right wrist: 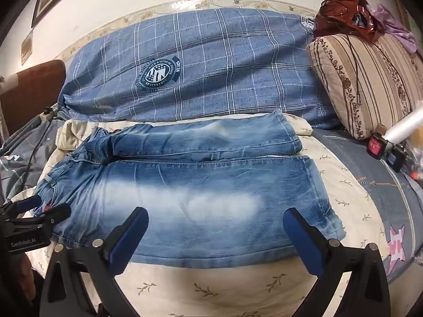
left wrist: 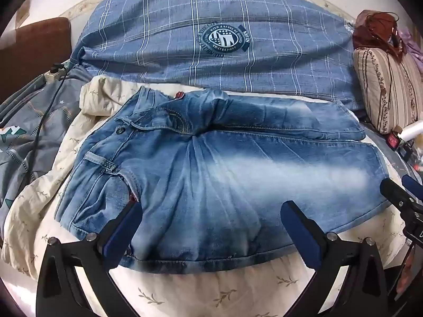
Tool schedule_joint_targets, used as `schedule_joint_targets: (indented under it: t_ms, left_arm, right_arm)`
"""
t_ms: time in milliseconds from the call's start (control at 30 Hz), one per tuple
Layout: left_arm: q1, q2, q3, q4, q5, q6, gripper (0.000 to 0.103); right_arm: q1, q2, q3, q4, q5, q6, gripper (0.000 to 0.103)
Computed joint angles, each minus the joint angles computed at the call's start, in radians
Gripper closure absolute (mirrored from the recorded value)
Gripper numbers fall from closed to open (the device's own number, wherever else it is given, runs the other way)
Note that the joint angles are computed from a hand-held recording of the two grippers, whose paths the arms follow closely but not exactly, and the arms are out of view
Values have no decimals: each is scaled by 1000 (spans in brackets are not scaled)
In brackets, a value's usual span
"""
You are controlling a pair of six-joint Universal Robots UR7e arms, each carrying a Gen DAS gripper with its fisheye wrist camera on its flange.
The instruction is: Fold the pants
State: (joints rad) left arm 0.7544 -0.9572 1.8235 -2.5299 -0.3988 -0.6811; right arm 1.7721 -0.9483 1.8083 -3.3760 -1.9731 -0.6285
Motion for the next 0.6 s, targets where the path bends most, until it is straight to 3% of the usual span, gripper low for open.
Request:
schedule_joint_targets:
  t_ms: [100,167,300,400,600]
  left_arm:
    - [9,-3,-17,54,-13,-38,0]
    - [5,-3,-8,-1,-10,4,0]
    - [-4,-3,-11,7,3,-9,0]
    - [3,-1,29,-104,0,45,0]
    - [4,1,32,-110,-7,39,0]
  right_arm:
    - [4,-3,3,11,-7,0,0]
    - [9,-4,2,20,-17,1,0]
    - [20,18,-4,1,-35,-22,0]
    - [20,21,-10,15,-34,-22,0]
    - [18,20,-6,21,-31,-20,0]
